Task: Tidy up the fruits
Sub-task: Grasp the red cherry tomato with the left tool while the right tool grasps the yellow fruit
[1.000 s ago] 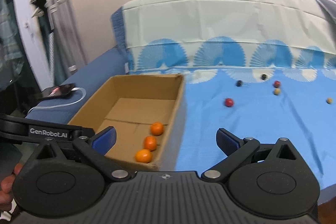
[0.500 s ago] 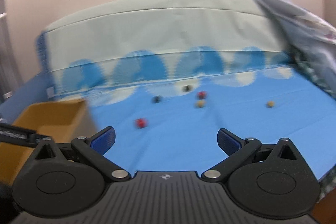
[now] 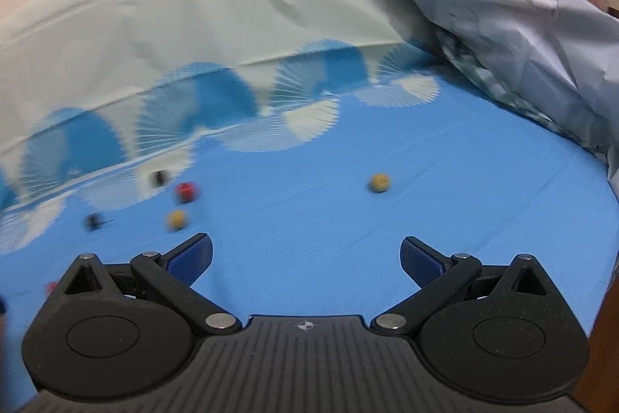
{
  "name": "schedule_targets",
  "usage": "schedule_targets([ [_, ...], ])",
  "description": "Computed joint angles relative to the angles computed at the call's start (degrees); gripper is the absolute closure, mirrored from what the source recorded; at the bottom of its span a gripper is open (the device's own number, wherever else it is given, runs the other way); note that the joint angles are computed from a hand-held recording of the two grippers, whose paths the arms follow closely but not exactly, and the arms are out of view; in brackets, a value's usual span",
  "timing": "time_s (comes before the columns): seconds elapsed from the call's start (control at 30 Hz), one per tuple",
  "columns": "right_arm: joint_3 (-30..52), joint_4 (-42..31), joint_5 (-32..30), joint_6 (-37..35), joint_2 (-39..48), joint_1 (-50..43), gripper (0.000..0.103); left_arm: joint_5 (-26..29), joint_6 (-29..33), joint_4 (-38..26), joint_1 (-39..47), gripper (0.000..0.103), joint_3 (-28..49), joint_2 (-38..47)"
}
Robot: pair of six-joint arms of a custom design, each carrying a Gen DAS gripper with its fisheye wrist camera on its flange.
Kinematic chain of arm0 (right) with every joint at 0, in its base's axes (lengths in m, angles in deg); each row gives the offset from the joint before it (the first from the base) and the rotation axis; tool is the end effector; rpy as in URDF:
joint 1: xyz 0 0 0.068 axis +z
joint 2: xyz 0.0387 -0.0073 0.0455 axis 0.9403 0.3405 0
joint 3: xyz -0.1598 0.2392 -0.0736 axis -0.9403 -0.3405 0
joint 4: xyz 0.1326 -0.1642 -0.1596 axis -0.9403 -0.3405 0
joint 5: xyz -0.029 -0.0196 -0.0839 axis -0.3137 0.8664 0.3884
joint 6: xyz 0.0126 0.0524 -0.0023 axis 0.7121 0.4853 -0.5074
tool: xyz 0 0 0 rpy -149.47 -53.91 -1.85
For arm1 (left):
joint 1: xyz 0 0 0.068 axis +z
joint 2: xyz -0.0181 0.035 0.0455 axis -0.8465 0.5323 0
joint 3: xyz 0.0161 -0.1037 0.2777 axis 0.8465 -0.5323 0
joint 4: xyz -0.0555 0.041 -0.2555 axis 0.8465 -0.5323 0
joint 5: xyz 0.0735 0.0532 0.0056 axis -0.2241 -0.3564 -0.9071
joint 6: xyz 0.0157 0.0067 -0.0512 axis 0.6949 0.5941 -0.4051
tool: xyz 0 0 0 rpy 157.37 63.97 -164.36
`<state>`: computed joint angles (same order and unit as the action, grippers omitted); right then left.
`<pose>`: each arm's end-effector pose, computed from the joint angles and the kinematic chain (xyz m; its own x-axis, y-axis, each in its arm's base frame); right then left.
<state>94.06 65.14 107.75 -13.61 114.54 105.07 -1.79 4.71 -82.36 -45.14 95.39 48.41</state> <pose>0.2092 0.1124 0.0894 -0.3762 0.4557 -0.8067 0.6725 0.7333 0.1006 0.4109 0.0837 0.0923 -0.8193 0.1968 -0.5385 0.2359 0.9718 -0.0038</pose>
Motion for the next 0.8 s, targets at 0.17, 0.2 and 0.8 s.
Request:
schedule_targets([
  [0.17, -1.15, 31.34, -9.9, -19.33, 15.83, -21.56, 0.001, -5.06, -5.65, -2.0, -4.65, 0.0, 12.47, 12.68],
  [0.2, 0.33, 34.41, -11.46, -21.72, 19.14, -24.71, 0.001, -5.25, -6.28, -2.5, -5.18, 0.0, 14.65, 14.61],
  [0.8, 14.21, 45.94, -11.95, -35.78, 40.87, -37.01, 0.051, -4.95, -5.41, 5.3, -6.59, 0.055, 14.74, 18.29],
])
